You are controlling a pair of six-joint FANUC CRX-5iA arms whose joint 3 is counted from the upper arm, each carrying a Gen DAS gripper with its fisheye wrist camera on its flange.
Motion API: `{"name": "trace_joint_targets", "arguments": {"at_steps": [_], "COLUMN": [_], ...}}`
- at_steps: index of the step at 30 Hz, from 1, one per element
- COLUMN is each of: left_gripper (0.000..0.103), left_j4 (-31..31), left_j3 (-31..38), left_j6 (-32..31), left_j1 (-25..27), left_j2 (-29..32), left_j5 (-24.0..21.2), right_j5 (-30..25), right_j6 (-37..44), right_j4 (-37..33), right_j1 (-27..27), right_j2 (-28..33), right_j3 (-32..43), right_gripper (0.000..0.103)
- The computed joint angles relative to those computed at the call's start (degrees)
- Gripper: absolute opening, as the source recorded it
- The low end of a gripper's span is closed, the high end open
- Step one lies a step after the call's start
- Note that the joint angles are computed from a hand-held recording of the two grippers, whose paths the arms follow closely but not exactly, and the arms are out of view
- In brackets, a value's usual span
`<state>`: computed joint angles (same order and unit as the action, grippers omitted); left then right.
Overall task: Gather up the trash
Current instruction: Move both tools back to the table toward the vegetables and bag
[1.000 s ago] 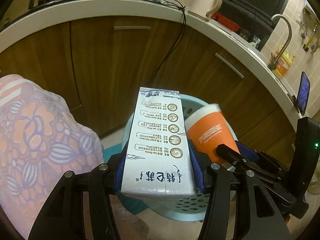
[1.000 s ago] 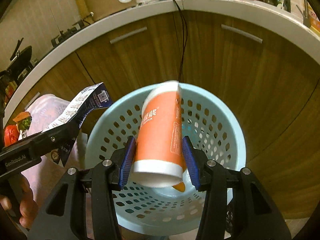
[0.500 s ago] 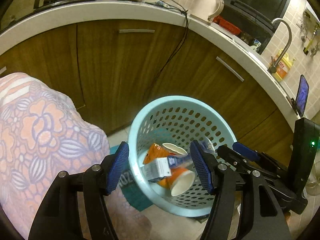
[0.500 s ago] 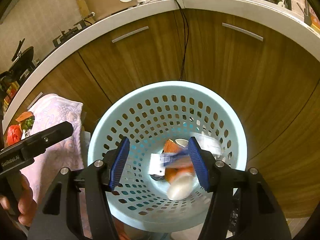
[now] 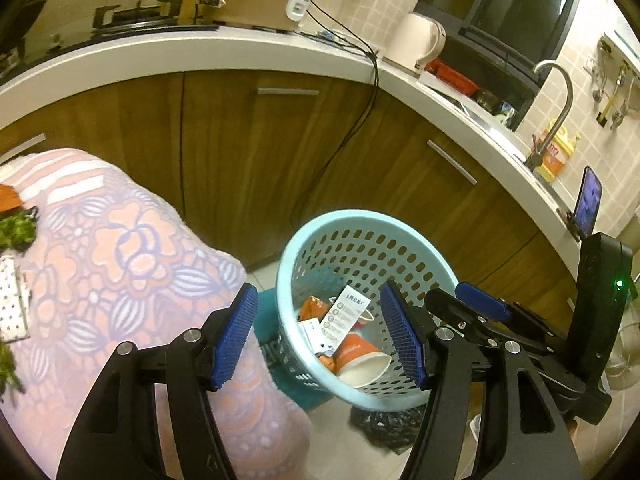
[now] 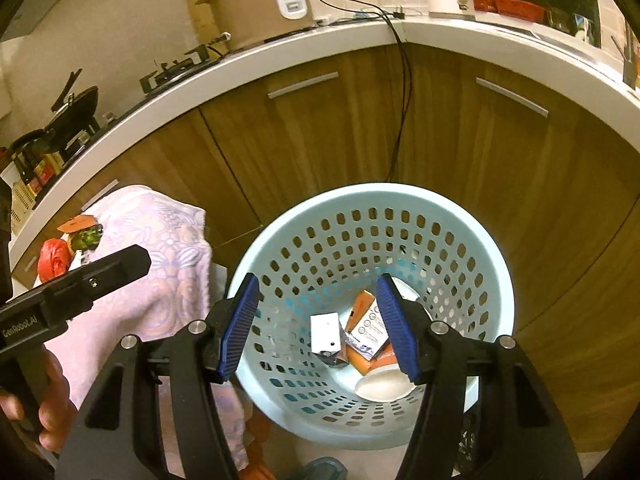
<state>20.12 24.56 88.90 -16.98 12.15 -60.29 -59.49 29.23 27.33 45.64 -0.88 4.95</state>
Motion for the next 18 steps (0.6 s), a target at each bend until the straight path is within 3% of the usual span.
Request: {"name": "trace_joint_targets", "arguments": {"at_steps": [8,18], "left_gripper": [0.062,0.062], "left_j4": [0.1,-2.2], "left_j3": [-6.1,-17.2], "left_j6": [1.7,4.7], "left_j1": [2.2,8.6], "left_j2": [-6.1,-18.3], "left_j5": [2.5,6.1], "right_j5": [0.4,3.5], "right_j6": [0.6,4.9], "right_j4": [2.2,9.4], "right_j1": [3.2,11.3], "right_j2": [0.6,4.9], "right_j3": [1.8,5.9], "right_gripper": [0.057,0.062]}}
